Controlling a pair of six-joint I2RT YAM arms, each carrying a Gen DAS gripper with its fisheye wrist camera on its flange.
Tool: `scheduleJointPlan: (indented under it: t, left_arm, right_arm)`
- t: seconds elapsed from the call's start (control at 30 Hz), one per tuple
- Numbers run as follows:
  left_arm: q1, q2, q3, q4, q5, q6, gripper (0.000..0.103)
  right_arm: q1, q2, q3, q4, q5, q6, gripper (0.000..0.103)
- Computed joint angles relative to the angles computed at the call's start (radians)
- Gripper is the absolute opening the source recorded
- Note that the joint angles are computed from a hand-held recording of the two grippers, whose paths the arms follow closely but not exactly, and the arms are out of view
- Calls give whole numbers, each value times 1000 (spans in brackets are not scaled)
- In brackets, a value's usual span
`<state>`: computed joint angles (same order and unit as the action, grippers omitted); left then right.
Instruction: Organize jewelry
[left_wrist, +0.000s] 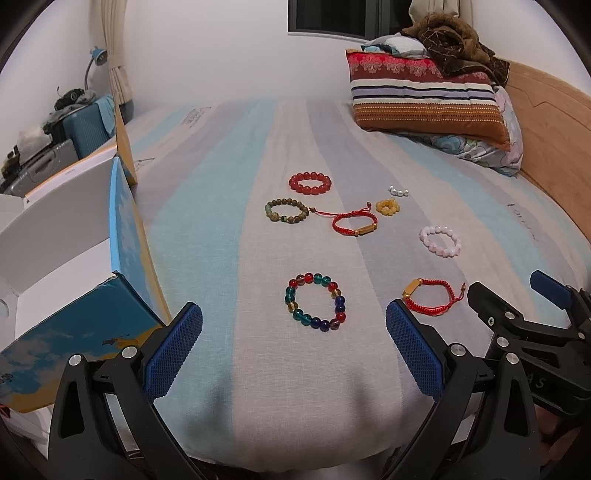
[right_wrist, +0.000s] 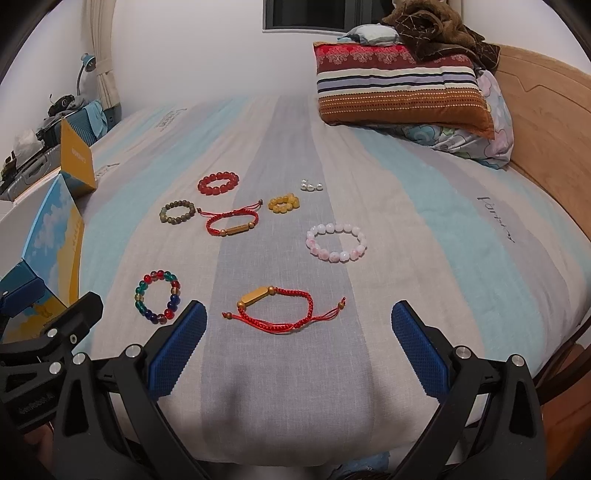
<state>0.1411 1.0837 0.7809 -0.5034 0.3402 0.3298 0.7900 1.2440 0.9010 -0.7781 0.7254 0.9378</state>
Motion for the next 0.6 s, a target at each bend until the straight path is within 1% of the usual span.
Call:
scheduleJointPlan:
  t: [0.6]
  left_arm:
    - [24, 8, 1, 6, 1, 1, 97]
  right_arm:
    - [9, 10, 3, -2, 9, 12, 96]
